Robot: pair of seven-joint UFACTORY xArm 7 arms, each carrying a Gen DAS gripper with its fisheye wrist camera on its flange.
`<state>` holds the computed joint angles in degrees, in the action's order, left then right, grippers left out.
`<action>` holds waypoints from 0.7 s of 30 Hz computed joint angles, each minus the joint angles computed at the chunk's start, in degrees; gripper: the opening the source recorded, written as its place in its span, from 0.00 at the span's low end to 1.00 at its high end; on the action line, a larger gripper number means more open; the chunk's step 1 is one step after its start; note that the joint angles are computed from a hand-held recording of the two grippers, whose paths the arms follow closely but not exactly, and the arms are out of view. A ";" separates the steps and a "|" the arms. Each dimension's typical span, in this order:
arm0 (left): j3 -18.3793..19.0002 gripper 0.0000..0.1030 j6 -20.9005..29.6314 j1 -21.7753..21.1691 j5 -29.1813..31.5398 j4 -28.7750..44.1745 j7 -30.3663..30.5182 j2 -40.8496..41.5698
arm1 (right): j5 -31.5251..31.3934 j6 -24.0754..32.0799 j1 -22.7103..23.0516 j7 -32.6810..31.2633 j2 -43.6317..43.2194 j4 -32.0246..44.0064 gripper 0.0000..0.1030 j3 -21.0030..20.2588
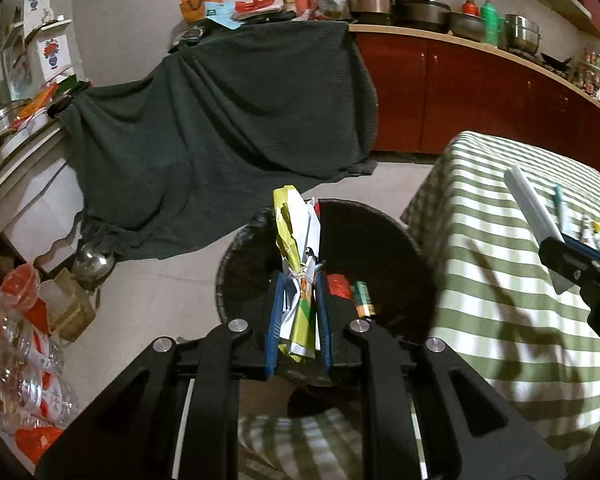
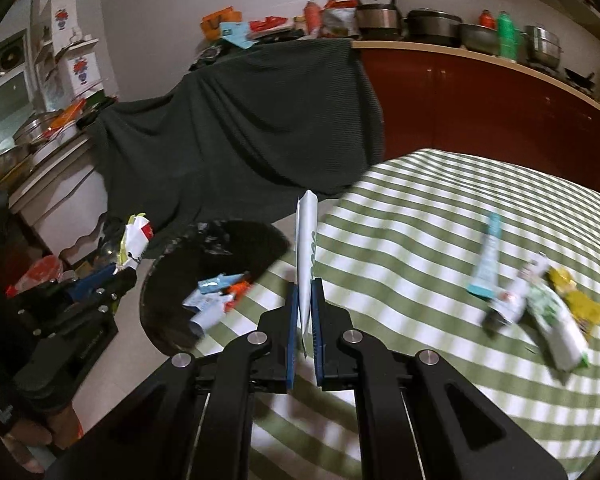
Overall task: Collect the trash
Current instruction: 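Carry the white tube and yellow wrapper to the bin and open both tools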
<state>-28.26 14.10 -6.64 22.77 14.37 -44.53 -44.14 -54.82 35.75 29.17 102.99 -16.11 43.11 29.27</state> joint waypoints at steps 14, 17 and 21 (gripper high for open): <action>-5.24 0.16 -7.67 14.09 4.33 2.71 -0.93 7.88 | -6.28 -2.92 5.26 -2.09 15.45 11.92 0.07 -7.79; -6.19 0.16 -9.09 16.10 4.60 3.42 -0.95 9.57 | -6.17 -3.20 6.59 -3.15 17.17 13.43 0.07 -9.50; -8.31 0.33 -10.79 19.64 4.84 3.61 -1.15 10.37 | -4.99 -3.85 7.80 -5.00 19.24 15.23 0.16 -11.30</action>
